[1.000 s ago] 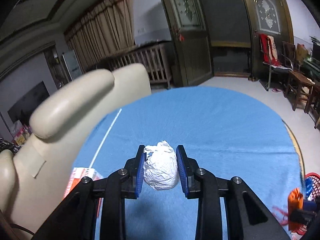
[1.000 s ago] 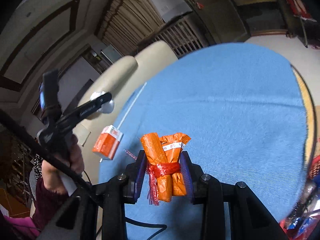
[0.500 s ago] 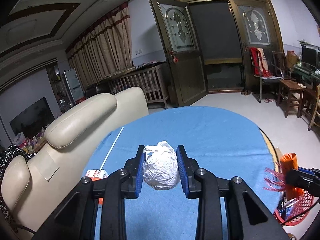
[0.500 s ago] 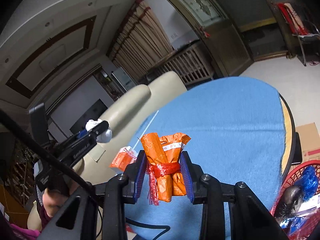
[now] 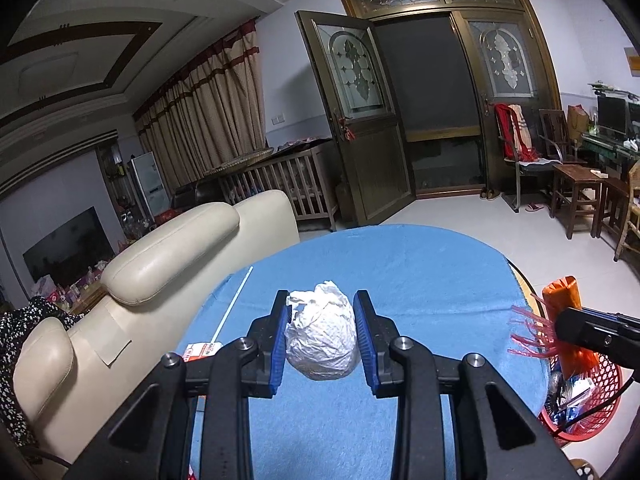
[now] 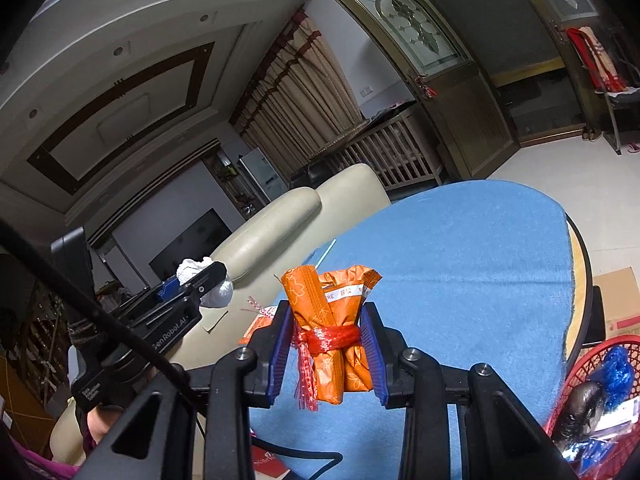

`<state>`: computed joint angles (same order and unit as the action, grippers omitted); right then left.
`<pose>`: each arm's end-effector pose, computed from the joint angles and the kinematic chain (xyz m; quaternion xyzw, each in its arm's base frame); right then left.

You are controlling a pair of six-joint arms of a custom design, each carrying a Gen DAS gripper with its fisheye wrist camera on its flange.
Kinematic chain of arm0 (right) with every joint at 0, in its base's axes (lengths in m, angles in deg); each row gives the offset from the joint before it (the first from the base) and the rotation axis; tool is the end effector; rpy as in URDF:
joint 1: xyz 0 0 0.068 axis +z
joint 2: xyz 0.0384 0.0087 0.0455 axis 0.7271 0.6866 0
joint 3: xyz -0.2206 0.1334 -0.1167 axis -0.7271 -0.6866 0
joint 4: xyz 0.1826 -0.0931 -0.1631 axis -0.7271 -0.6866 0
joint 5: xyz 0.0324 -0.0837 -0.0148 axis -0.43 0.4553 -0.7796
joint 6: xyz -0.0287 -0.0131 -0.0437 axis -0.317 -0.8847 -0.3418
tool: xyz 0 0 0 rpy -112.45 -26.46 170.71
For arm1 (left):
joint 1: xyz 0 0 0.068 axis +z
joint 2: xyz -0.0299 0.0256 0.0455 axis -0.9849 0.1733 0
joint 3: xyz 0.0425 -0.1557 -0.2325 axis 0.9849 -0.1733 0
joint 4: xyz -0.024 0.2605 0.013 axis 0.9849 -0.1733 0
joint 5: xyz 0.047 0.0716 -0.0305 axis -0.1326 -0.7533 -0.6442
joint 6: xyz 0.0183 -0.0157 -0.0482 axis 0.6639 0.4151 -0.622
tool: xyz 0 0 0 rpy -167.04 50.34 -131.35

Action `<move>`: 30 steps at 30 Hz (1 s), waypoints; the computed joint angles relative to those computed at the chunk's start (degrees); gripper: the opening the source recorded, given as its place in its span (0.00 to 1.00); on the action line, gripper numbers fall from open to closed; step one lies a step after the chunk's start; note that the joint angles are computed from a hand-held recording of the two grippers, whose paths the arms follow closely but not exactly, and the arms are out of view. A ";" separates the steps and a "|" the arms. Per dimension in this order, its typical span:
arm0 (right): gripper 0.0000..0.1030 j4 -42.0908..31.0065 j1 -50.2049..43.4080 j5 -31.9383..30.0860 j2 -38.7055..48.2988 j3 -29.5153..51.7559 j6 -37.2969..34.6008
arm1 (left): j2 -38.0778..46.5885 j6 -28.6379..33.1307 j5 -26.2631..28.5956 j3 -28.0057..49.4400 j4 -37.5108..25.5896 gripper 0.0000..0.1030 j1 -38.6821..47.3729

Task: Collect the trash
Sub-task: 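Carry the white bag and the orange mesh bag to the red wastebasket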

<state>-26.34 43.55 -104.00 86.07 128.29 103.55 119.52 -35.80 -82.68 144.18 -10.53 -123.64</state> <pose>0.2308 0.0137 0.3241 -0.0690 0.7923 0.4006 0.4551 0.1579 -0.1146 0.4148 0.0494 0.8346 0.1210 0.5352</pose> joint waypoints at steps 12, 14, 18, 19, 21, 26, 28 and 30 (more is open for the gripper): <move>0.36 2.18 -1.61 -1.55 -1.45 -1.84 0.36 | 0.52 -2.08 -2.72 0.24 -2.05 0.32 -2.90; 0.36 2.50 -2.10 -1.95 -1.30 -1.91 0.50 | 0.84 -2.39 -2.57 0.82 -2.49 0.32 -3.08; 0.36 2.06 -4.64 -4.33 -2.61 -3.26 -0.30 | 0.95 -1.88 -2.68 0.74 -2.13 0.33 -3.10; 0.36 2.02 -4.85 -4.47 -2.68 -3.27 -0.28 | 1.02 -1.90 -2.58 0.77 -2.18 0.33 -3.14; 0.36 1.64 -5.89 -5.49 -3.14 -3.56 -0.47 | 1.03 -1.51 -2.56 0.65 -1.91 0.33 -3.12; 0.36 1.26 -7.89 -7.01 -4.10 -4.24 -0.63 | 0.95 -1.19 -2.55 0.56 -2.03 0.33 -3.40; 0.36 1.18 -8.32 -7.19 -4.49 -4.31 -0.47 | 1.03 -1.16 -3.03 0.61 -2.11 0.33 -3.87; 0.36 0.76 -9.33 -8.06 -4.90 -4.48 -0.67 | 1.38 -1.45 -3.24 0.97 -2.49 0.33 -4.25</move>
